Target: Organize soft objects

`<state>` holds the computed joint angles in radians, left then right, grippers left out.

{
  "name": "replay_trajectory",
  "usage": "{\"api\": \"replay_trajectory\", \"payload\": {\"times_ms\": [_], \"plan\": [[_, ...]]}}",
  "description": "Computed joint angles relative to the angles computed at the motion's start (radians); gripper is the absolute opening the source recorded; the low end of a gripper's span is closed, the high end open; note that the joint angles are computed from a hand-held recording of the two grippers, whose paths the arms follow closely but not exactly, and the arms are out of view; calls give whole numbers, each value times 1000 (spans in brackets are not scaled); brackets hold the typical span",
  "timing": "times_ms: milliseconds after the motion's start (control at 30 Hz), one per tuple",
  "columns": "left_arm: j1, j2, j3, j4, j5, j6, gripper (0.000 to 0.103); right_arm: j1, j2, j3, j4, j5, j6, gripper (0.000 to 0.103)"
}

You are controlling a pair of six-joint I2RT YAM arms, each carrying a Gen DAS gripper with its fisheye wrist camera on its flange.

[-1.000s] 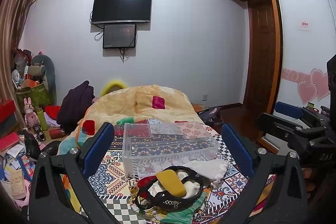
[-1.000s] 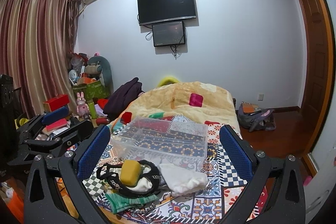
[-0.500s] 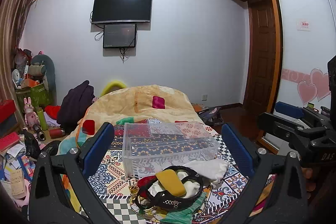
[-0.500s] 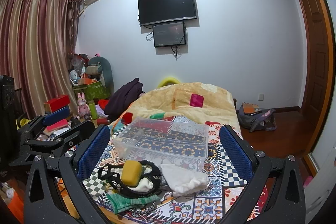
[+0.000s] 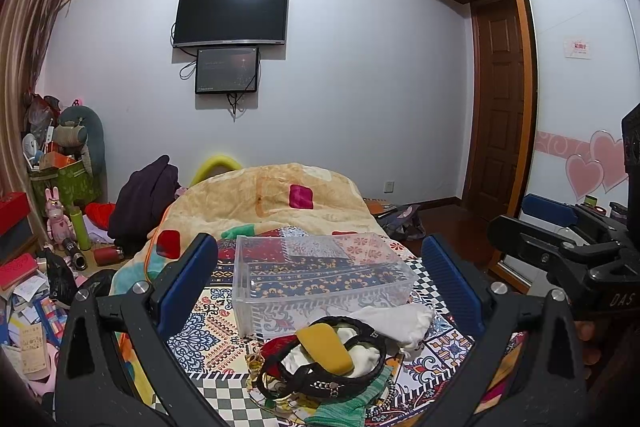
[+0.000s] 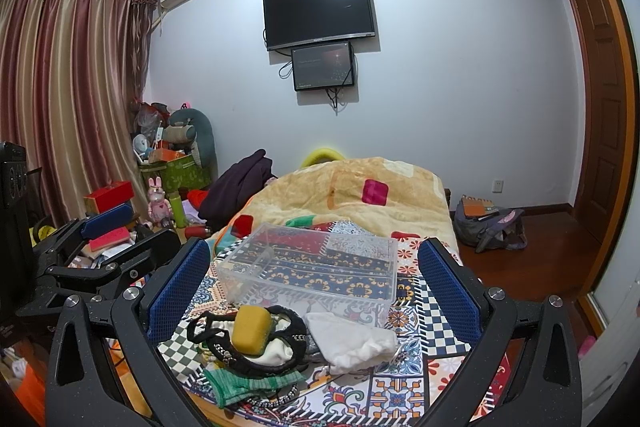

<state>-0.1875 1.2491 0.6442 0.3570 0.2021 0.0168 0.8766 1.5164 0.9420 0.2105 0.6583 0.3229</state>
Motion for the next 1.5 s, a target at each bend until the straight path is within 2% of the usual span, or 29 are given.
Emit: {"api": "replay_trajectory", "payload": {"times_ms": [467, 733, 767, 800, 867, 933, 1033, 1100, 1300, 1433, 1500], "plan": [[11, 9, 7, -11, 34, -1, 103, -7, -2, -9, 3, -12, 11, 103], [30, 106, 63, -57, 60, 20, 103, -67, 31, -18, -14, -62, 48, 103], [37, 131, 78, -68, 72, 20, 99, -84, 40, -19, -19, -84, 59, 102], [47, 159, 99, -90, 88, 22, 90, -98, 52, -14, -32, -102, 75, 98], [55, 212, 140, -132, 100, 28, 81, -126, 71, -9, -50, -144, 98, 90], [60, 267, 172, -157, 107, 29, 78, -161, 99, 2, -77, -207, 124, 82], [58, 342, 208, -177, 114, 42, 75, -192, 131, 11, -100, -273, 140, 74], [48, 392, 233, -193, 105, 53, 70, -207, 154, 20, -115, -301, 140, 72], [33, 523, 319, -265, 162, 62, 65, -222, 234, 64, -161, -356, 127, 70], [14, 574, 343, -291, 150, 80, 60, -230, 300, 112, -206, -388, 116, 70], [9, 595, 352, -296, 134, 84, 53, -235, 343, 154, -248, -392, 113, 70]]}}
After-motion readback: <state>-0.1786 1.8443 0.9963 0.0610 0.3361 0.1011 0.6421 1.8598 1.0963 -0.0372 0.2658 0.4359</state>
